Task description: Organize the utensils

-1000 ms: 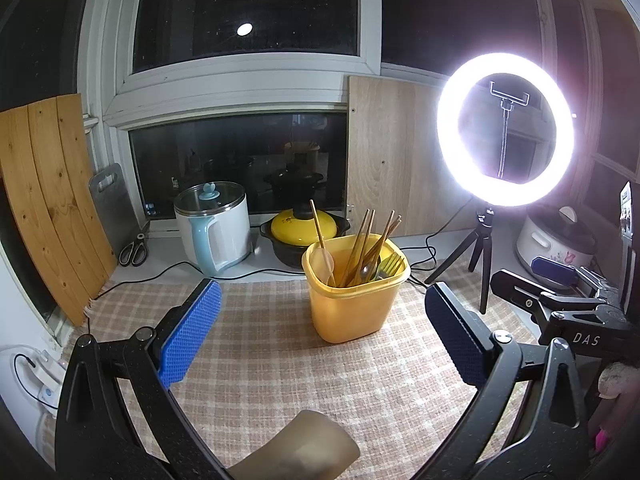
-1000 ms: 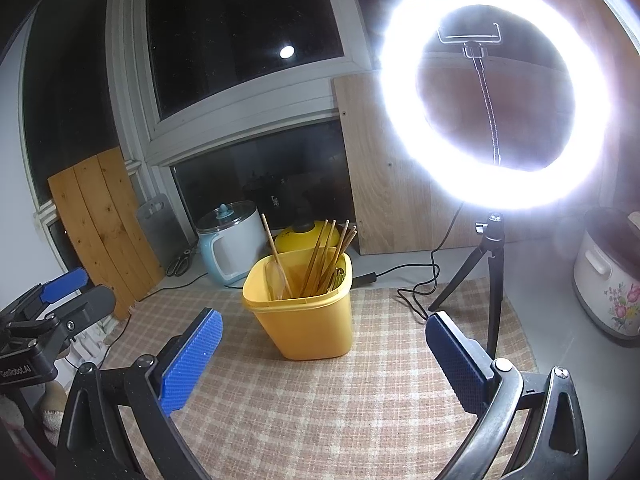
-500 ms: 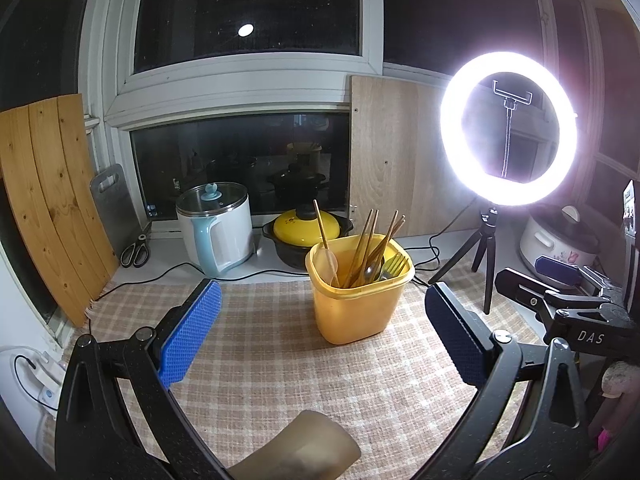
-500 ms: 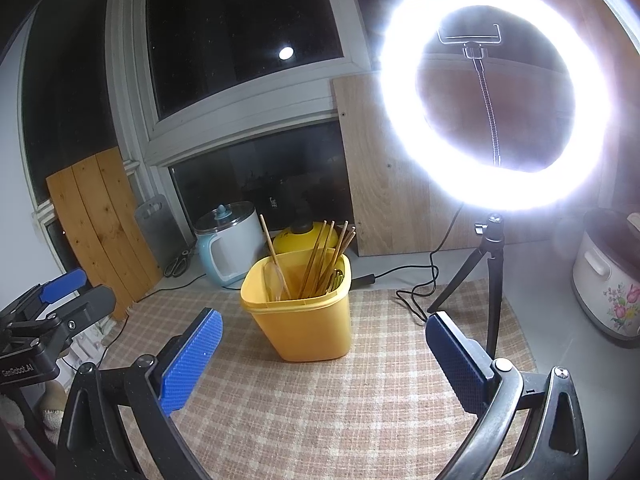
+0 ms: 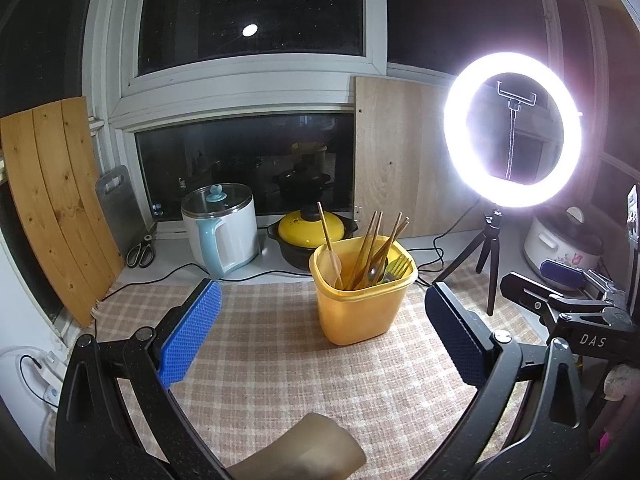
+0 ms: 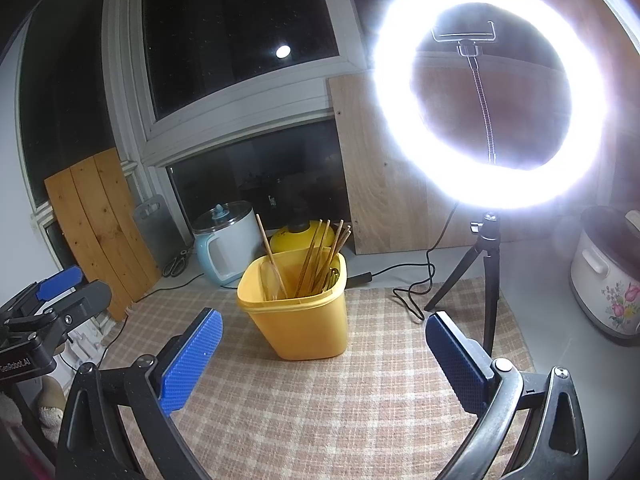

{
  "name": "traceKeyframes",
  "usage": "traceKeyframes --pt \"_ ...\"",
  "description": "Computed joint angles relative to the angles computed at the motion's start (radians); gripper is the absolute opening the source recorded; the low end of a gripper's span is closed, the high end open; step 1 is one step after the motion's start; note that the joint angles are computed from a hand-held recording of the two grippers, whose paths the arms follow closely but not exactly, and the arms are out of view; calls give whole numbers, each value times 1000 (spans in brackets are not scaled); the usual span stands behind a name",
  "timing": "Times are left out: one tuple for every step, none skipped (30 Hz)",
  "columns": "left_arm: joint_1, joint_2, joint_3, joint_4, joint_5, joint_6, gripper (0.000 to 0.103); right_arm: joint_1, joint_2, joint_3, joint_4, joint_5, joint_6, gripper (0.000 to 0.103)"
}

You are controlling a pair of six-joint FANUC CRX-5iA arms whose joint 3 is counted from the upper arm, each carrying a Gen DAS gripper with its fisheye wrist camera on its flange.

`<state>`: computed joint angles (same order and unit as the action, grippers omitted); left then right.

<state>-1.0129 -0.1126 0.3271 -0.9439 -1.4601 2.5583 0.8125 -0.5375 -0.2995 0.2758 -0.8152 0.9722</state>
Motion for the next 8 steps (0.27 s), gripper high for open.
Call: traceKeyframes --pt "-3 1 2 -2 -3 1 103 -1 -1 2 -4 -4 1 103" --pt "-12 3 5 -13 -10 4 103 -2 -1 4 -8 -9 5 103" --pt "-17 6 7 -24 -16 3 103 -2 -2 5 -9 -14 6 103" --pt "-26 9 11 -33 -26 4 103 -4 -2 8 -15 -20 11 103" --pt "-34 12 15 -41 -34 6 103 -5 -3 10 -19 -24 14 103" --pt "-39 13 16 -45 -38 8 103 -6 -3 12 -22 -30 16 103" --pt "-43 14 17 -48 -42 9 103 -8 -3 14 -26 -33 19 103" --pt "-46 15 18 -50 -46 10 103 -9 -3 15 -28 -37 21 103"
